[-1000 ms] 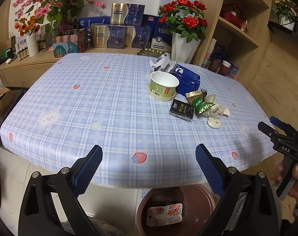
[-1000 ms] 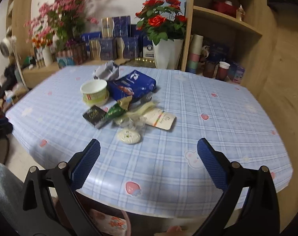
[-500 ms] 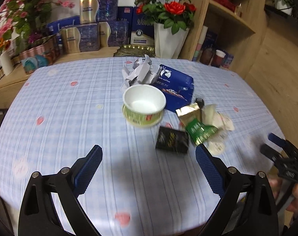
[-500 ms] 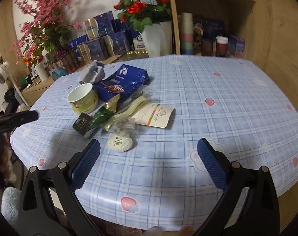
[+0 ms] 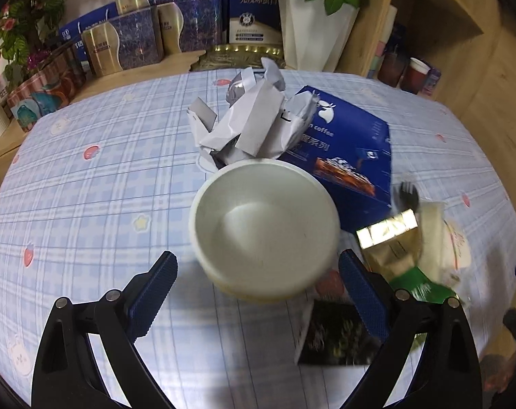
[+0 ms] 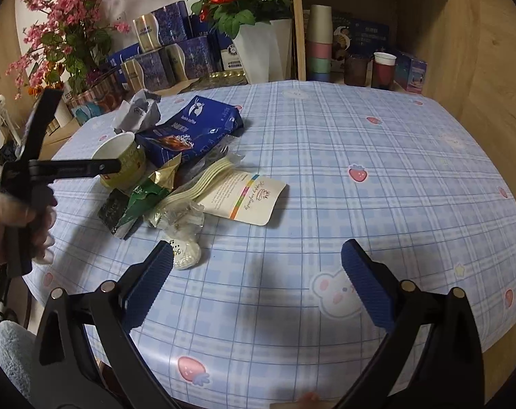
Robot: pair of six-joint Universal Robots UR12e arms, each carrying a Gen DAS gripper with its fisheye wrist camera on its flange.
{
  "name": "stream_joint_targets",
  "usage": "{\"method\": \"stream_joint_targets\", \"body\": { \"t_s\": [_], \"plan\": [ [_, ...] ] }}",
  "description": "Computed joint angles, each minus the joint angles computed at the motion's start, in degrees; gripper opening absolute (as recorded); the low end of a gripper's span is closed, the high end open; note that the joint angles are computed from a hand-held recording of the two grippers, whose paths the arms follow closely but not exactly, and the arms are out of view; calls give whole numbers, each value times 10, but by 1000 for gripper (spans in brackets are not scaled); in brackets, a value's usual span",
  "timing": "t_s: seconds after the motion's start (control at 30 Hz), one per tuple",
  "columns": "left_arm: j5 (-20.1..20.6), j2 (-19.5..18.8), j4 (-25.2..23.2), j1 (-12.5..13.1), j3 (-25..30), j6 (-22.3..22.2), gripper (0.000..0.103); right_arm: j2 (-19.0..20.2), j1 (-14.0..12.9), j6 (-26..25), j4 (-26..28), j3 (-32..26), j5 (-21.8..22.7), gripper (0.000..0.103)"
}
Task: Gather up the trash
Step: 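Grasp the white paper cup with the left tool while the right tool grasps the white container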
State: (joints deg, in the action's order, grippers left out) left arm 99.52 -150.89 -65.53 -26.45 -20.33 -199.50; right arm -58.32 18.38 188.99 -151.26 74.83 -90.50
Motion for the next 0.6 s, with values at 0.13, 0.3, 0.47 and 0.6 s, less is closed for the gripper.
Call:
{"method": "stream_joint_targets", "body": {
  "t_s": [0.13,0.3,0.47,0.6],
  "plan": [
    [-9,-17,-16,2,30,2,76,5,1,-3,4,-5,-2,97],
    [1,4,8,-1,-9,33,73,15,1,-19,24,-19,16,97],
    [-6,59,83,1,-109,22,72,32,6,-54,43,-44,44,94],
    [-12,90,124,1,-163,13,72,48,11,-71,83,-72,62,77]
  ]
}}
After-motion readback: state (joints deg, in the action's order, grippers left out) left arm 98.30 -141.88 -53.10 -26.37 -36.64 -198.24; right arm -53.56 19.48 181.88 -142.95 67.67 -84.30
